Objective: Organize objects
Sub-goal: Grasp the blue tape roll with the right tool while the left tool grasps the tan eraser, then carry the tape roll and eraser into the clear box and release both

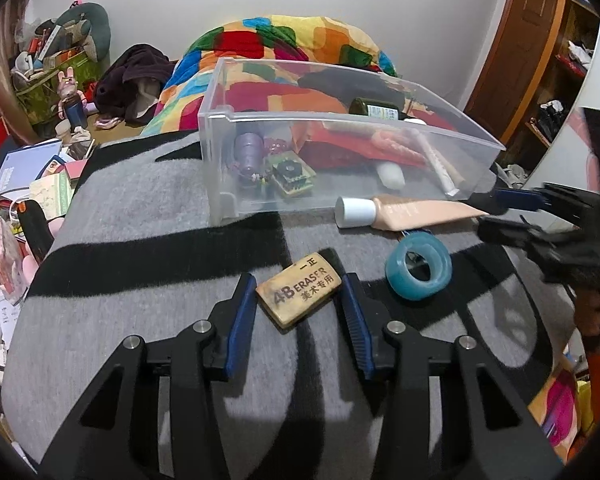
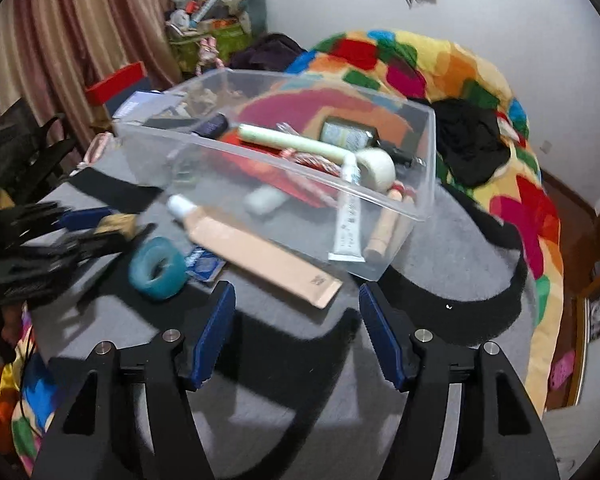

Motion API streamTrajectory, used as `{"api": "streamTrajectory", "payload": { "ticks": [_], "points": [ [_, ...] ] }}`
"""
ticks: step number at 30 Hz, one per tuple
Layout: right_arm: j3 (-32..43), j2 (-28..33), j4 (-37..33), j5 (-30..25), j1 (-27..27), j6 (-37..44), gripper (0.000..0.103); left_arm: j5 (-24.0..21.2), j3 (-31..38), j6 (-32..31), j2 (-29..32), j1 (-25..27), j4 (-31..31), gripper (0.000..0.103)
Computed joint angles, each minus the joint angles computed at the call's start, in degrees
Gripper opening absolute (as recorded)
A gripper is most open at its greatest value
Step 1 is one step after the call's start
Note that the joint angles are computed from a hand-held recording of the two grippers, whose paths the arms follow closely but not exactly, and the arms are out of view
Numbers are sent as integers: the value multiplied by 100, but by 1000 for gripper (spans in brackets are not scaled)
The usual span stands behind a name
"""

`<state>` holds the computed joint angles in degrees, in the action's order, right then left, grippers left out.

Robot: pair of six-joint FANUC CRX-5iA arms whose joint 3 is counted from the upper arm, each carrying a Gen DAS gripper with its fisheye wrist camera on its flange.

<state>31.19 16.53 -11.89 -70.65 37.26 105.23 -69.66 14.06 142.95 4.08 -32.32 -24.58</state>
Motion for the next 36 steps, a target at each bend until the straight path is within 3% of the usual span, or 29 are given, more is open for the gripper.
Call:
{"api": "streamTrajectory", "payload": {
  "ticks": [7, 12, 18, 20, 22, 23, 29, 36],
  "points": [
    [-87, -164, -577, -87, -118, -41, 61, -99, 4, 201, -119, -202, -266, 43],
    [-395, -524, -724, 177, 182, 175, 61, -214, 91, 379, -167, -379, -541, 43],
    [-378, -417, -464, 217, 599, 91, 60, -201, 85, 586, -322, -499, -767, 43],
    [-399, -354, -309, 232, 705, -33, 55, -192, 66, 650, -373, -514, -809, 43],
    [-432, -297, -135, 250, 793, -202, 38, -178, 38, 700, -412, -522, -826, 43],
    [-445, -259, -13, 270, 830, -323, 37, -165, 27, 705, -422, -516, -818, 43],
    [-711, -460, 213, 617, 865, -439, 37, -32, -10, 766, -445, -484, -798, 43],
    [-707, -656, 10, 827, 649, -530, 37, 20, 217, 699, -334, -504, -910, 43]
  ]
}}
